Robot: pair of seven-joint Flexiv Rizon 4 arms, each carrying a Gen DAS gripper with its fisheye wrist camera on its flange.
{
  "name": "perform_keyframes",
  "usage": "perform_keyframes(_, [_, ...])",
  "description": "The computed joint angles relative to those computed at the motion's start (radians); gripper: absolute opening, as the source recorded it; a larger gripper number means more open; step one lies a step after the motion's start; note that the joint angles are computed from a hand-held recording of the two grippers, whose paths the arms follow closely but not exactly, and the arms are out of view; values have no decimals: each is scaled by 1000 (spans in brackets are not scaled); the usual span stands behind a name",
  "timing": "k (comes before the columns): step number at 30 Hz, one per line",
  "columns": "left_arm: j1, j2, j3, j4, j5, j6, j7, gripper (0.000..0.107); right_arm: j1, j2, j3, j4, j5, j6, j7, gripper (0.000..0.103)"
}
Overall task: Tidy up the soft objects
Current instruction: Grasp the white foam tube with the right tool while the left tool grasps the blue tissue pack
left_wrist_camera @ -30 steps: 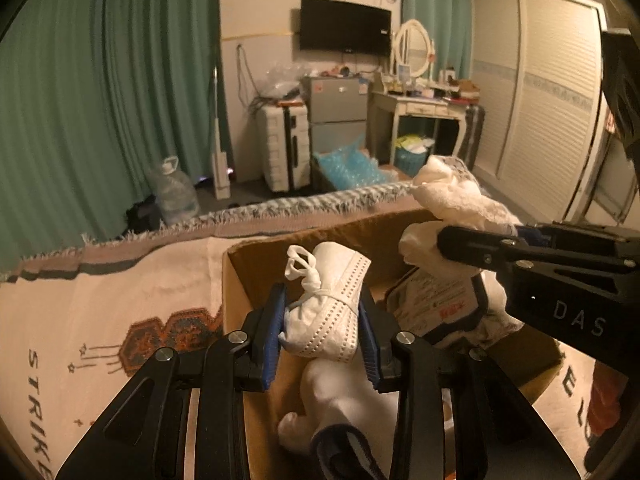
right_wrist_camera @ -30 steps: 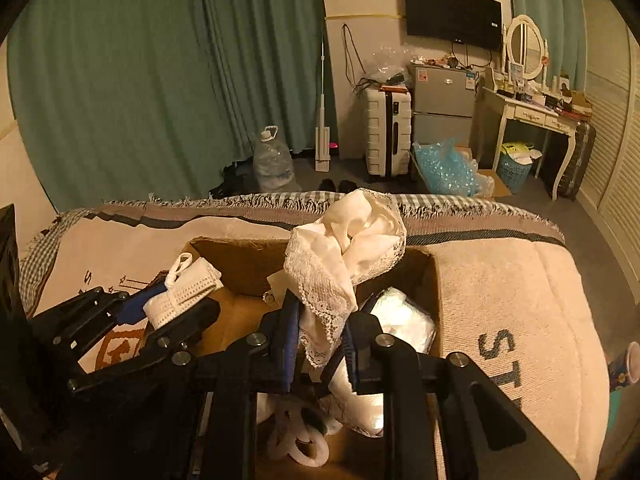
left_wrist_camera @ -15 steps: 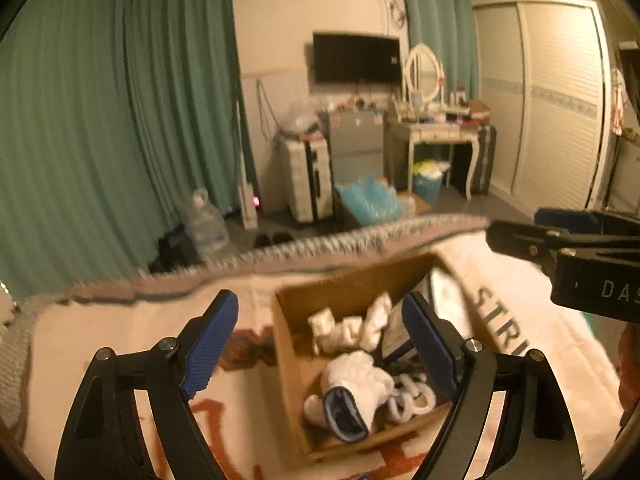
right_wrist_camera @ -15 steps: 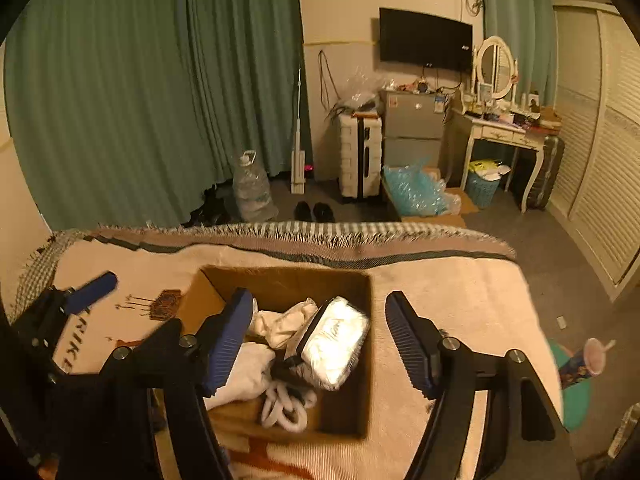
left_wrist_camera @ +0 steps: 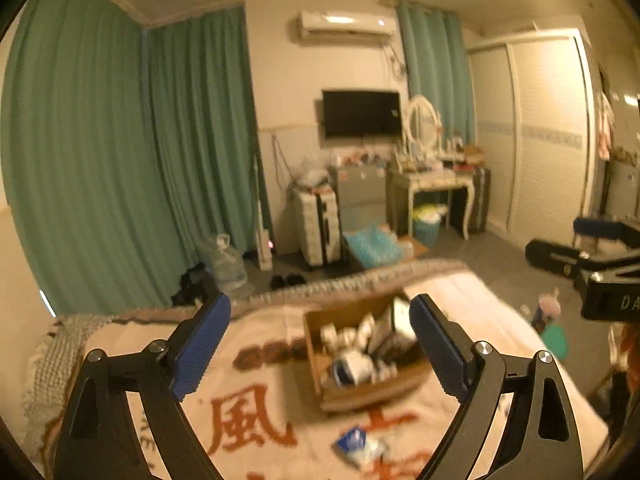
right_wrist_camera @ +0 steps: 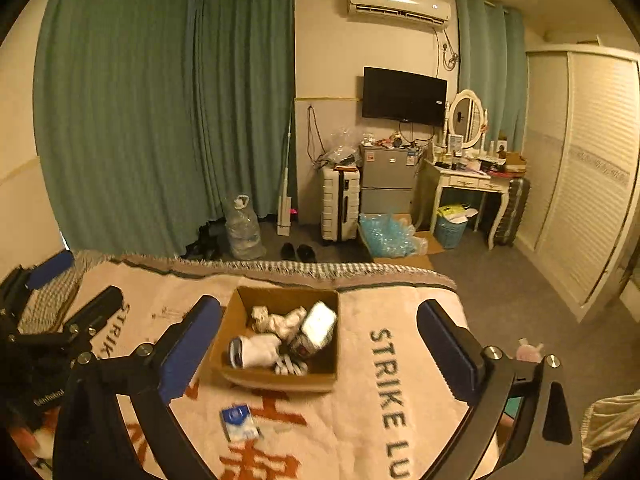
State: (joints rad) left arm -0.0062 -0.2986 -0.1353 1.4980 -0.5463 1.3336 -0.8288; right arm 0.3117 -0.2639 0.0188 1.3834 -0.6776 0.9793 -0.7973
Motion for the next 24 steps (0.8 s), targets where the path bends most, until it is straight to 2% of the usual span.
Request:
perform_keyframes(2, [19, 33, -24, 66, -54, 8, 56, 92, 5, 40, 8, 57, -23, -10, 18, 99])
perform_keyframes(4, [14, 52, -17, 117, -80, 25, 64, 92, 3, 71, 23, 113, -30, -15, 37, 99])
perform_keyframes(8, [25, 86, -24, 216, -212, -20, 134, 92, -5, 109, 45, 228, -77, -2, 100, 99])
perform_keyframes(11, [4, 72, -12, 271, -254, 68, 146, 92, -17, 104, 57, 282, -68, 27, 106, 99])
perform_keyframes(12, [1, 62, -6, 282, -246, 80, 137, 92, -20, 97, 57, 304, -68, 45, 121, 99])
perform_keyframes(14, [-30, 21, 74, 258, -82, 25, 11, 92, -23, 77, 52, 327, -69, 71, 149, 99])
perform_keyframes(15, [-31, 7, 85, 257, -37, 14, -17, 92, -23, 62, 49, 332, -64, 84, 157, 99])
perform_keyframes(18, [-5, -34, 59, 273, 0, 28, -33, 92, -14, -8, 37, 312, -42, 100, 157, 99])
perform_keyframes(21, [-24, -93, 97, 243, 88, 14, -144, 92, -1, -79, 19, 293, -23, 123, 139, 99])
perform_keyframes(24, [-2, -142, 65, 236, 121, 42, -157, 92, 1, -167, 20, 256, 44, 135, 84, 98])
